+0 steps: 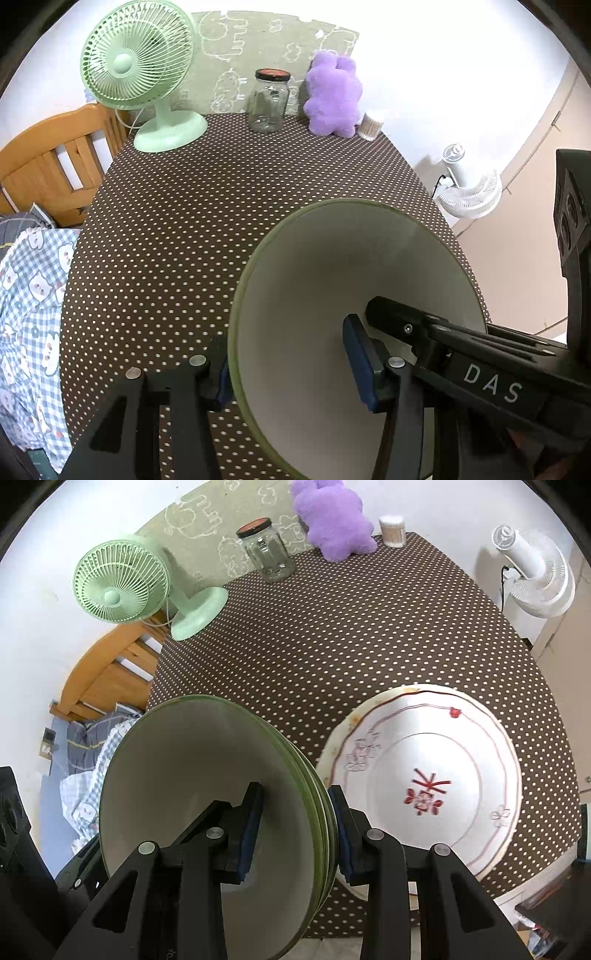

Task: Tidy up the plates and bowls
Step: 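Move the held bowl stack over the plate stack and lower it onto the plates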

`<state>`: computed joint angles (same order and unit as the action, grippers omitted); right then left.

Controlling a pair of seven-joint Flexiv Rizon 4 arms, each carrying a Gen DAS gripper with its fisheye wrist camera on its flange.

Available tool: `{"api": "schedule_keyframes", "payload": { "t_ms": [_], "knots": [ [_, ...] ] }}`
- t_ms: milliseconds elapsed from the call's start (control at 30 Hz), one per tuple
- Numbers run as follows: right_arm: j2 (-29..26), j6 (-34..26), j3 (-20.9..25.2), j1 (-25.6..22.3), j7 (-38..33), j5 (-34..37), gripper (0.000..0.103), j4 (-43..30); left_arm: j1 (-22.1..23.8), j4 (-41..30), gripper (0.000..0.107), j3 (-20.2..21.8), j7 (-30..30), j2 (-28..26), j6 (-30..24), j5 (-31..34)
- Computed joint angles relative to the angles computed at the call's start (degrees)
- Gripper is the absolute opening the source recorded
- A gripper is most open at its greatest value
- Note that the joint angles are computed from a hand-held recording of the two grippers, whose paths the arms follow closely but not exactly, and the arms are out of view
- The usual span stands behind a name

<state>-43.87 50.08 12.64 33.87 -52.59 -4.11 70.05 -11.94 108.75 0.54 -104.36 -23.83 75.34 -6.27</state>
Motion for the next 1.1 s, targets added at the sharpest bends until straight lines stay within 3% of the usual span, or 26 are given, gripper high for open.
{"api": "schedule_keyframes", "payload": {
  "t_ms": [567, 1100],
  "knots": [
    [4.7, 1.7, 0.1, -4.8, -3.0, 0.9, 0.039, 7.6, -5.3, -8.2, 0.050, 0.4, -6.4, -5.4, -2.5, 2.5],
    [2.3, -4.7, 0.6, -8.7, -8.2, 3.9, 0.039, 4.3, -6.3, -16.8, 0.050, -0.8, -9.1, -12.0, -8.7, 0.7]
  ]
}}
